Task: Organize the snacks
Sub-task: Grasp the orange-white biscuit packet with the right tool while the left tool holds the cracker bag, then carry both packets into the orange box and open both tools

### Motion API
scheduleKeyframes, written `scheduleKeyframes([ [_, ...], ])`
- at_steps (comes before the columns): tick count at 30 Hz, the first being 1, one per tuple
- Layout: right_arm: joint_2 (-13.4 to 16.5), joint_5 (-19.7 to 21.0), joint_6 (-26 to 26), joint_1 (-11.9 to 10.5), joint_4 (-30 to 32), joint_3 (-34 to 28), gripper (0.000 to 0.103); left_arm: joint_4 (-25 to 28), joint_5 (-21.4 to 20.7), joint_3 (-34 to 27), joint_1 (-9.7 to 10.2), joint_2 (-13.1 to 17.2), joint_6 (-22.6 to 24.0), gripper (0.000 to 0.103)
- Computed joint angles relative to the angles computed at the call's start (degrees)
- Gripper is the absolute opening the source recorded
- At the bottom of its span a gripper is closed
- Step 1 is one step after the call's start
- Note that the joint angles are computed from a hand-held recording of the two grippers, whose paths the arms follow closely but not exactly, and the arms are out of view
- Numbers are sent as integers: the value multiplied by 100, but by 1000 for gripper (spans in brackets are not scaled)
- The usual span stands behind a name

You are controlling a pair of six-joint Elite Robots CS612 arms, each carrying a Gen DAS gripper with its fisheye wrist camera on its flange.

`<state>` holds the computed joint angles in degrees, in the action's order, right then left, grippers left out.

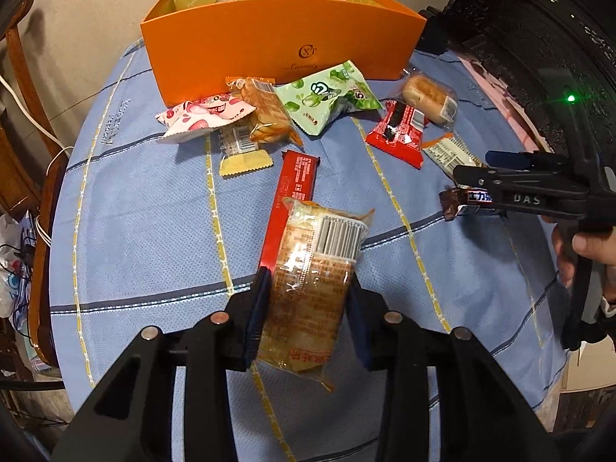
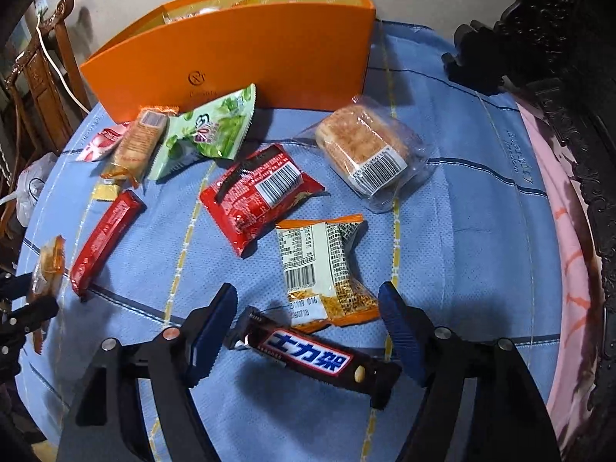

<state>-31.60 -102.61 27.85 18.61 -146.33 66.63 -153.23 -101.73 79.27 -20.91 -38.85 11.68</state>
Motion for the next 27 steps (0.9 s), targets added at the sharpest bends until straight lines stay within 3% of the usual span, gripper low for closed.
scheduleKeyframes([
  [5,113,-36,-67,-18,229,-158,74,124,34,-97,-16,54,-14,37],
  [8,148,-21,-98,-25,345,-215,59,168,48,-142,-18,78,-25,37],
  [9,161,-23,-98,-26,438,-246,49,178,62,-153,-22,84,-32,37],
  [15,102,-60,-82,-28,369,-168,39,210,120,-243,-33,120,-84,37],
  [22,-221,-49,-218,-4,-320,191,37,42,344,-353,-59,74,-291,37],
  [27,-331,-25,-440,4,-749,84,38,-136,389,-576,-84,36,-371,37],
])
